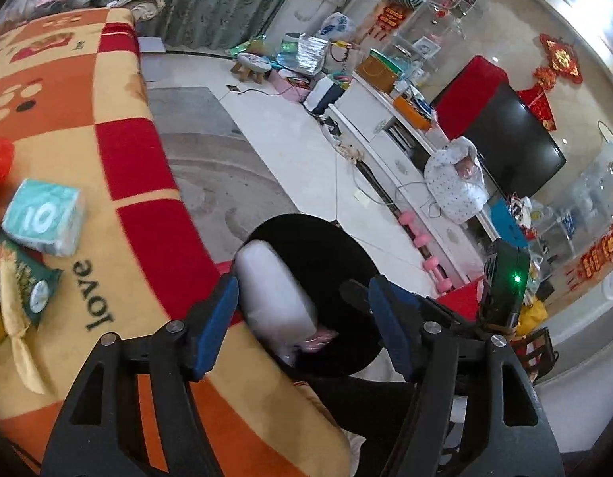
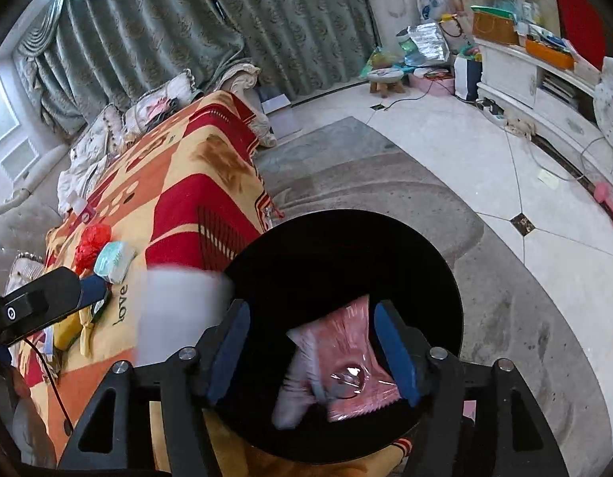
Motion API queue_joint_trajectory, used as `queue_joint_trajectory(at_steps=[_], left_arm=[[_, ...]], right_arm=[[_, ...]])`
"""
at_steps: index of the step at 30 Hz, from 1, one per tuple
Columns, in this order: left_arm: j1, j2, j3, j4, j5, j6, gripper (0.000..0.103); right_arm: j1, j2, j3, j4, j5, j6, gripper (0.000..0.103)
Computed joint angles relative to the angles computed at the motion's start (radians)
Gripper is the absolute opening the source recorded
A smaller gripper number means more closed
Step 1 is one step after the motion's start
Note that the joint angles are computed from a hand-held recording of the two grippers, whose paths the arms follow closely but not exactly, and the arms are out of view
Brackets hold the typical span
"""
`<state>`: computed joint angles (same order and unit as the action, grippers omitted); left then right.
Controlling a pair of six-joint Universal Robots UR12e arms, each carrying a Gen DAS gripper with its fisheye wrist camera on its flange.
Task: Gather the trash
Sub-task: 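Drop the white pad and pink wrapper into the black bin with both tools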
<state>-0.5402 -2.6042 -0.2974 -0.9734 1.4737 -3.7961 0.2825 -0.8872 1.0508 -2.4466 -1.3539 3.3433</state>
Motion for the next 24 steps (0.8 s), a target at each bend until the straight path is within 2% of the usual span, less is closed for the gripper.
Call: queue_joint_trajectory(at_steps=[3,7,12,14,19,24], left_arm=[[0.0,0.063,-0.11,0.034,0.029,-0.01,0.067],[-0.012,0.157,-0.264,0.035,0.157,-0.005,0.067],[-0.033,0.266,-0.435,-0.019,0.368,-0.05,0.067],[-0.038,0.305,-0.502,-0.018,0.43,-0.067,0.067],[-0.033,0.415,-0.683,0.011,0.518,-0.133,0.067],[-0.029,0.497,-0.805,0.014,0.577,-0.195,0.067]], right_arm=[[0.005,0.001,-0.009,0.014,-0.006,-0.003,0.063],[0.019,-0.001,-0.017,0.02,-0.008,-0.041,0.063],[0.043,0.003,-0.033,0.022,0.025,-0.088,0.063],[0.057,0.009,-0.045,0.031,0.039,-0.114,0.064],[0.091,0.03,-0.085,0.074,0.069,-0.172,0.064],[0.122,0.055,-0.128,0.11,0.093,-0.207,0.064]])
